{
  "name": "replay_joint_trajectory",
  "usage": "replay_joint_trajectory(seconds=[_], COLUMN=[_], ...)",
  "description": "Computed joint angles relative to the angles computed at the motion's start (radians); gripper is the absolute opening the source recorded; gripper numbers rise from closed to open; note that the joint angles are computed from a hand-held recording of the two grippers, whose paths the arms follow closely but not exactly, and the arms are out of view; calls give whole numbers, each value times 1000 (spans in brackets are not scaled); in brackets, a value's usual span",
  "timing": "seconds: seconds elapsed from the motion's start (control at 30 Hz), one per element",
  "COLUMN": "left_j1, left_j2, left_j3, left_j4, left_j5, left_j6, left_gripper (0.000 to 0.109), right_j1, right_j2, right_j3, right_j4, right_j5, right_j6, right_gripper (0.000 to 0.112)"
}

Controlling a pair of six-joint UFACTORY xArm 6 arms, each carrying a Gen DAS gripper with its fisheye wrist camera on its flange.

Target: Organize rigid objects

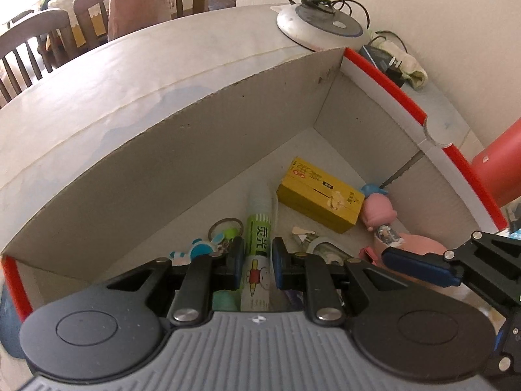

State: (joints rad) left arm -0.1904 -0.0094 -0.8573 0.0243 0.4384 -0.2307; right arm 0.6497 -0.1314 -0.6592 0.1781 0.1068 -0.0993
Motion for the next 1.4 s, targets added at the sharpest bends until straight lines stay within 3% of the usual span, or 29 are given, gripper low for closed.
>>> replay_joint_trajectory(seconds=[0.1, 0.3, 0.73, 1.2, 1.3, 1.4], left_j1=[3, 7, 11, 32, 43, 55], left_j2=[-34, -129, -462, -915, -1014, -1099], left_j3=[26, 98, 314, 524, 567, 599], left_j4=[-29, -72, -159, -171, -152, -160], left_j5=[-11, -40, -53, 95, 131, 173], left_j6=[19, 56, 146, 174, 166, 170], left_gripper=[17, 17, 17, 18, 28, 30], right_j1=[7, 8, 28, 101, 118, 141], right_j2=[-31, -96, -281, -477, -501, -523], right_j3=[20, 54, 140, 210, 218, 226], right_j4=[28, -53, -361, -713, -781, -841], right_j5=[-3, -12, 6, 53, 63, 79], right_j6=[-8, 110, 515, 960, 1043, 1121], right_gripper=[56, 60, 76, 82, 84, 85])
